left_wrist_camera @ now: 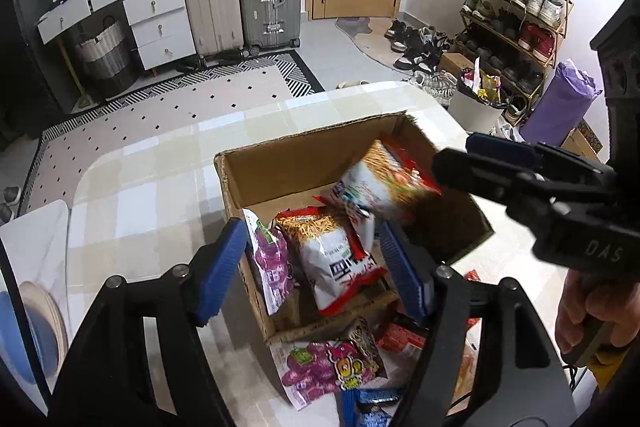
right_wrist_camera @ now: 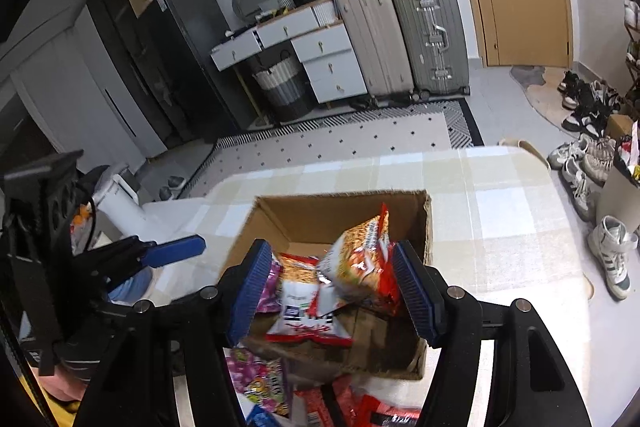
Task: Organize snacks
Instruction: 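Withdraw both tools from the box back toward the snack pile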
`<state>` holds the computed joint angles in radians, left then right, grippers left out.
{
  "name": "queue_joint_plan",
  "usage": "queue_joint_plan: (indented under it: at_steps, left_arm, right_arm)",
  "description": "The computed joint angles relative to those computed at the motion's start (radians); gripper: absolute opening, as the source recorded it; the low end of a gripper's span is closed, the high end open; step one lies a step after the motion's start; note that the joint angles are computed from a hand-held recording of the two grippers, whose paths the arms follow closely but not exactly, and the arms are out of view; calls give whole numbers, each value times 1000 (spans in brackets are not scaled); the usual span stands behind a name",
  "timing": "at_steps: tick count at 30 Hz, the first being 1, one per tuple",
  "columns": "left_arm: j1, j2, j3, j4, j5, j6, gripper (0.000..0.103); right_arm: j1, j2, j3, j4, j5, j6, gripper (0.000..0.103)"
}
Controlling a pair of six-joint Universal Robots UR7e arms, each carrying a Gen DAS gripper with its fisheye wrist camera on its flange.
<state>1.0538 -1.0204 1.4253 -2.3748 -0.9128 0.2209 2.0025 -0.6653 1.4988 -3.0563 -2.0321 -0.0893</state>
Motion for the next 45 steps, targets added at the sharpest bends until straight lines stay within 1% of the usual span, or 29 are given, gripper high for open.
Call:
queue_joint_plan:
  at_steps: [7, 11, 13, 17, 23, 24, 25, 26, 27, 29, 32, 33, 35, 36, 37, 38, 40, 42, 44, 45]
  left_arm:
    - [-75, -119, 98, -10, 22, -34, 78]
    - [-130, -194, 152, 3, 31, -67, 78]
    - [-157, -225, 167, 14, 45, -76, 79]
    - [-214, -303, 214, 36, 61, -107, 80]
    - [-302, -435, 281, 94, 69, -189, 80]
    - [-325, -463, 298, 100, 77, -204, 80]
    - [-343, -483, 311, 102, 90, -212, 80]
    - [-364, -505, 325, 105, 109, -223, 80]
    - [-388, -531, 343, 109, 129, -235, 81]
    - [-436, -583, 377, 109, 158, -255, 83]
    - [-506, -662, 427, 117, 202, -293, 85]
    - [-529, -689, 445, 122, 212, -308, 86]
    - [-556, -734, 479, 116, 222, -329, 88]
    - [-576, -766, 505, 115, 233, -348, 90]
    - [-597, -798, 533, 115, 249, -365, 95]
    - [-612, -822, 558, 114, 265, -374, 103]
    - [-652, -887, 619, 118, 310, -400, 103]
    - [-664, -940, 661, 141, 308, -426, 103]
    - [-682, -1005, 718, 178, 326, -470, 103]
    - [-666, -1017, 743, 152, 321, -453, 103]
  right_arm:
    - [70, -67, 67, -56, -12, -13, 64]
    - [124, -110, 108, -76, -30, -17, 65]
    - [159, -127, 126, -82, -71, -22, 65]
    - [210, -158, 170, -111, -96, -24, 65]
    - [291, -211, 248, -169, -137, -44, 65]
    - [306, -221, 266, -186, -149, -48, 66]
    - [325, -231, 285, -211, -161, -56, 71]
    - [339, -239, 302, -234, -170, -62, 79]
    - [349, -243, 314, -254, -178, -66, 81]
    - [382, -247, 348, -333, -221, -86, 82]
    - [419, -257, 398, -403, -246, -103, 83]
    - [431, -259, 412, -426, -257, -109, 85]
    - [453, -260, 452, -493, -274, -131, 92]
    - [461, -257, 470, -532, -280, -139, 94]
    - [472, -252, 495, -587, -292, -149, 96]
    - [474, -248, 506, -603, -298, -150, 97]
    - [477, -243, 535, -628, -307, -148, 97]
    - [469, -247, 584, -656, -295, -124, 99]
    - [457, -247, 621, -676, -284, -98, 100]
    - [441, -249, 635, -685, -268, -92, 100]
